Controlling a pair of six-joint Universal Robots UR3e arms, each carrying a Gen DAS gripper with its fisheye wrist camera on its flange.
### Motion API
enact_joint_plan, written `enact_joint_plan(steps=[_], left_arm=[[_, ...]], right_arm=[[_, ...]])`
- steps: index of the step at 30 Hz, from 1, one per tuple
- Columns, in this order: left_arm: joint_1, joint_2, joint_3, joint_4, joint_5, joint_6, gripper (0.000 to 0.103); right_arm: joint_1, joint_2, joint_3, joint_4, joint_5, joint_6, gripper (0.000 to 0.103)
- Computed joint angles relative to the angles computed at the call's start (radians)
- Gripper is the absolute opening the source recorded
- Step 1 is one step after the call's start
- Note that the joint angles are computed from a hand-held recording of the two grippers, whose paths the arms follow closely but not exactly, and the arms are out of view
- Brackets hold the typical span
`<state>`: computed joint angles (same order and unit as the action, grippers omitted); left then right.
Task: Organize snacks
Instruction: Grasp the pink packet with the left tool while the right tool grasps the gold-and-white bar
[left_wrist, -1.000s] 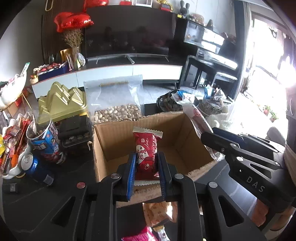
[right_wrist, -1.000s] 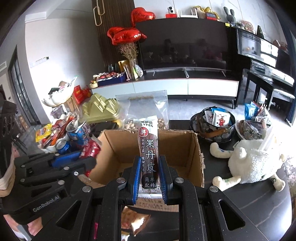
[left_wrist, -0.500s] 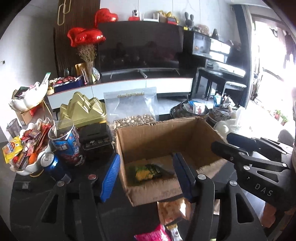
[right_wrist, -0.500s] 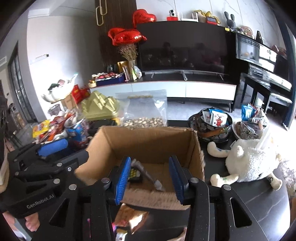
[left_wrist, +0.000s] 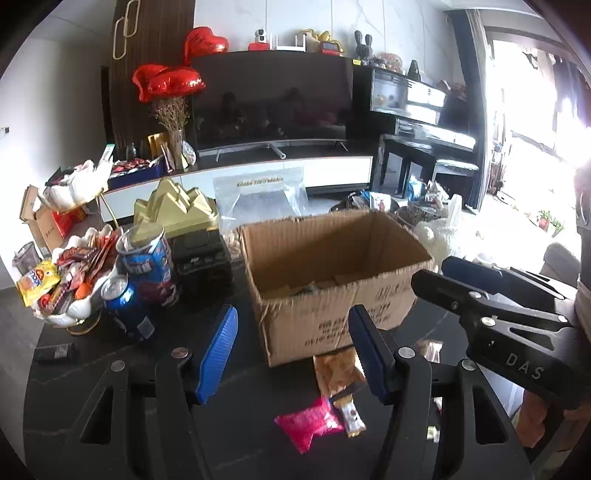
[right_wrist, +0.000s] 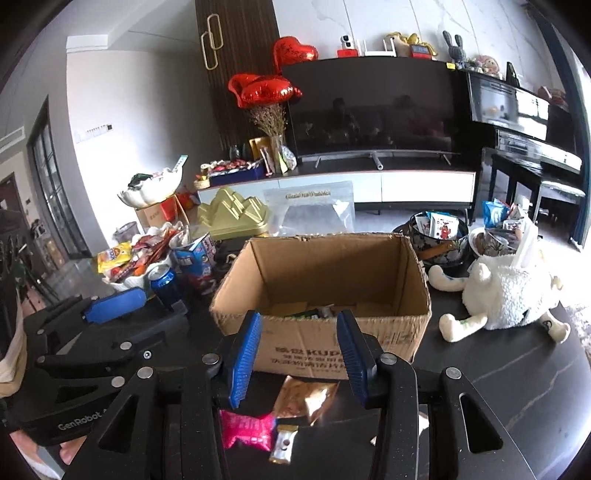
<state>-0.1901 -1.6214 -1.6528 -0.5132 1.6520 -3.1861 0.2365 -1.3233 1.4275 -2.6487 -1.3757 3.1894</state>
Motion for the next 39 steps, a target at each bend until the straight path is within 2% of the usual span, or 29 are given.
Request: enact_joint_plan(steps=[10,14,25,33,39], left_arm=[[0.036,0.106,-0.252,0.097,-0.063,0.002,0.062],[0.062,0.115,-0.325,0.128,-0.091,-0.003,0.062],[0.094,0.014,-0.418,0.25,-0.174,0.029,0.062],[0.141,-0.067,-0.446,0.292,-0.271,0.049,0.061],[0.159,-0.12,-0.461,0.337,-0.298,0.043,0.061]], right_arm=[[0.032,-0.032,0.172,-0.092,0.02,0.038,0.044],[0.051,-0.016,0.219,-0.124,-0.001,0.028,0.044],[0.041,0.069,0.288,-0.155,0.046,0.02,0.044],[0.055,0.14,0.282,-0.144,0.022,0.002,0.044],[0.063,0.163,0.279,-0.144,-0.004,-0.011,0.044]])
